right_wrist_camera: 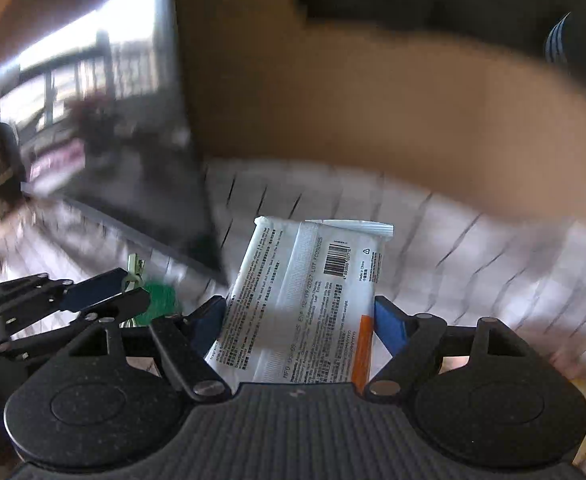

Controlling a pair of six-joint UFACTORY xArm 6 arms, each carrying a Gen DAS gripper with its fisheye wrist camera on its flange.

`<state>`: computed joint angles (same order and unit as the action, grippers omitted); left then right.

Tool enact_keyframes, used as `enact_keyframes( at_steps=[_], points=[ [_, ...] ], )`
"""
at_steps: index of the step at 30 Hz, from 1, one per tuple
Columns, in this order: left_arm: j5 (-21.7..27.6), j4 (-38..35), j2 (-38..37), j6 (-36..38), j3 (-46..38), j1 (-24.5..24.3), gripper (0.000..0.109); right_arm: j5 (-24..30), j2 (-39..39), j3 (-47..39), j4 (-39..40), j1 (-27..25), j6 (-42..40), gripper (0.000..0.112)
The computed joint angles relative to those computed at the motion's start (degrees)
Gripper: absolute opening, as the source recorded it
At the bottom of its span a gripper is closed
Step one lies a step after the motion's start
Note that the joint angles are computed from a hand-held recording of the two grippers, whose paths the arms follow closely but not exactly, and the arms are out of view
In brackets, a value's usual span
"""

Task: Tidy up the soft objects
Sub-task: 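Lift and carry the green cord and wipes packet toward the pink box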

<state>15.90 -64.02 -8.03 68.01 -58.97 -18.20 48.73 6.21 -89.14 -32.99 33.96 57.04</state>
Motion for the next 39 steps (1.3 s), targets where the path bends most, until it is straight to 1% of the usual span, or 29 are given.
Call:
enact_keyframes(
  at_steps=[3,5,7,9,12,17,19,21,23,24,25,26,27,30,33,36,38,39],
  points=[
    [0.33,0.72,2.1,-1.56,-4.38,-2.18,0.025,1.3,-6.85,4.35,-4.58,-0.96,1.65,0.079],
    [1.68,1.81,3.94,-4.17,-7.35,-3.65,0.025,3.56,-11.43,7.1,-6.69,-1.54,2.31,0.079],
    [2.84,1.36,5.71,-4.72,-9.88,-5.33,0.025,6.09,-16.29,10.53,-8.91,-1.98,3.12,0.079],
    [3.78,0.38,6.61,-4.76,-11.12,-7.28,0.025,8.33,-20.29,13.48,-9.69,-2.58,3.57,0.079],
    [5.86,-3.46,7.89,-1.89,-12.55,-9.88,0.025,11.76,-25.1,17.51,-11.1,-3.06,5.09,0.079],
    [8.5,-2.43,11.31,-4.93,-14.99,-14.08,0.025,14.6,-32.32,24.38,-10.1,-4.87,7.89,0.079],
    [11.76,-2.74,13.17,-7.48,-16.62,-14.89,0.025,13.91,-34.25,26.81,-8.72,-6.41,8.27,0.079],
    [15.67,-2.67,15.49,-10.84,-18.95,-15.44,0.025,11.02,-33.94,28.74,-7.1,-8.78,8.68,0.079],
    [20.51,-4.77,18.16,-13.64,-21.33,-16.14,0.026,9.49,-34.36,30.54,-4.93,-10.34,8.61,0.079],
    [22.15,-4.28,19.7,-15.99,-22.69,-16.63,0.026,8.61,-34.02,31.08,-3.9,-11.05,8.67,0.079],
    [22.5,-2.09,20.37,-19.27,-22.92,-17.51,0.026,7.46,-33.83,31.98,-2.76,-11.96,8.83,0.079],
    [23.24,2.15,22.12,-23.68,-24.45,-18.38,0.026,7.48,-35.13,33.45,-1.93,-11.97,9.33,0.079],
    [23.69,4.66,23.32,-25.69,-25.25,-18.97,0.026,6.54,-35.01,34.29,-1.05,-12.67,9.71,0.079],
    [19.09,9.15,25.18,-28.67,-24.74,-21.28,0.026,2.08,-34.81,37.86,3.05,-15.94,10.12,0.079],
    [16.85,9.48,25.64,-27.66,-24.07,-21.82,0.026,-3.04,-34.51,41.64,8.66,-19.14,9.36,0.079],
    [13.2,12.14,24.53,-25.9,-21.36,-22.8,0.026,-5.4,-32.98,43.11,11.91,-20.44,8.42,0.079],
    [9.51,16.73,24.48,-26.66,-19.93,-24.2,0.026,-6.81,-30.92,43.07,14.21,-20.98,6.75,0.079],
    [8.15,17.83,24.58,-26.24,-19.53,-24.63,0.025,-7.31,-29.74,42.74,15.53,-21.21,5.77,0.079]
  ],
)
